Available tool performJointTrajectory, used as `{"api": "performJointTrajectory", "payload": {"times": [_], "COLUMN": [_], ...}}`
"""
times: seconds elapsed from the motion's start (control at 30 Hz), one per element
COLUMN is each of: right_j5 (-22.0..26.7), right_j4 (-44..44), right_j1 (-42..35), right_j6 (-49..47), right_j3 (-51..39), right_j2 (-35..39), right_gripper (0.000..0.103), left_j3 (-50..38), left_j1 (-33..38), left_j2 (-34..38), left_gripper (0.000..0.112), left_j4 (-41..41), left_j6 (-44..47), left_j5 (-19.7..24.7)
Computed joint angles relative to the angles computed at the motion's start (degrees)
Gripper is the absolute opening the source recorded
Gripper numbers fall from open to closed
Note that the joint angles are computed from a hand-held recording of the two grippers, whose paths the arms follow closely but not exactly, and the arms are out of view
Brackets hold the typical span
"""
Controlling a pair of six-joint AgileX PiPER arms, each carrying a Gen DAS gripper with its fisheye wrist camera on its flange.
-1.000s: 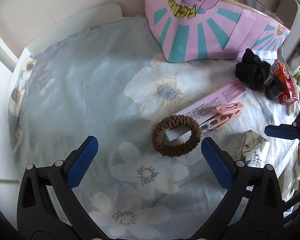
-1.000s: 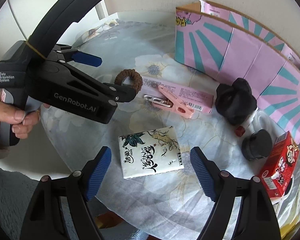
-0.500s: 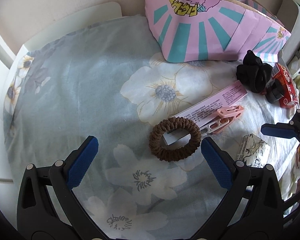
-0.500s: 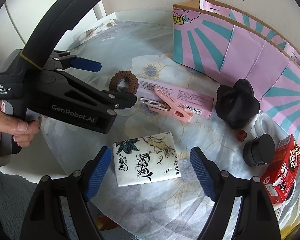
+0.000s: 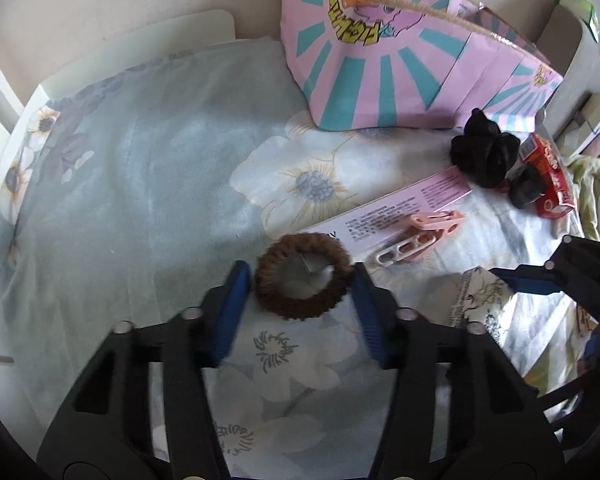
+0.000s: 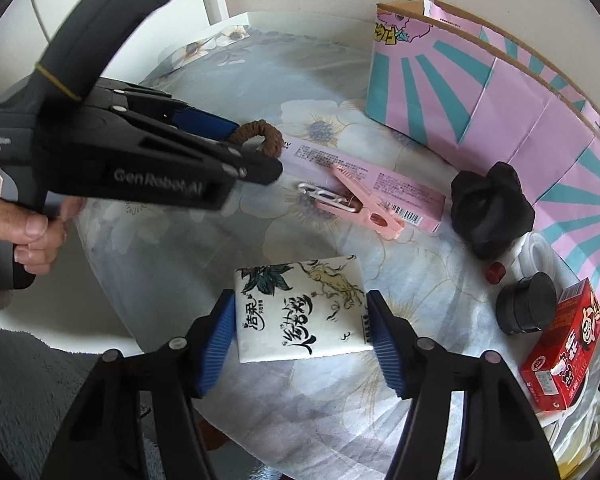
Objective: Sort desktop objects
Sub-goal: 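Grasp the brown hair tie with the left tool while the right tool grasps the white tissue pack, then lift the hair tie and tissue pack and carry both over the striped box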
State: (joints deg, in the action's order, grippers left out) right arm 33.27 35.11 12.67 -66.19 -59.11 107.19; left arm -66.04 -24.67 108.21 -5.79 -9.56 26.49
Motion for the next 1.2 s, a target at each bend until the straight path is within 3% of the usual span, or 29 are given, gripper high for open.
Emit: {"api": "performJointTrajectory", "payload": {"times": [0.27, 0.43, 0.6, 0.83, 1.2], "right_j5": [0.75, 1.08, 1.7, 6.88, 15.75], "right_j4": [1.22, 1.68, 1.44, 4.68, 12.56], "right_j1": [-0.31, -0.46, -1.0, -5.13, -15.3], "right_j6": [-0.72, 0.43, 2.34, 2.96, 4.02], "right_j3": [0.83, 0.78, 0.14, -2.49, -10.69], "right_j2": [-0.43, -0.62, -1.17, -3.8, -6.98], "right_gripper": [0.06, 0.06, 0.06, 0.06, 0.06], "left_j3": [2.64, 5.02, 4.68, 1.76, -12.18], "left_j1": [2.02, 3.01, 2.18, 1.08, -2.26], "left_j2": [-1.87, -3.61, -5.55, -10.09, -11.94], "left_gripper": [0.016, 0.015, 0.015, 0.015, 0.015], "left_j4": [-8.85, -12.07, -3.25, 4.27, 16.25], "left_j6": [6.71, 9.05, 0.51, -5.55, -13.79], "left_j5": [-2.0, -3.65, -2.62, 1.49, 10.81]}}
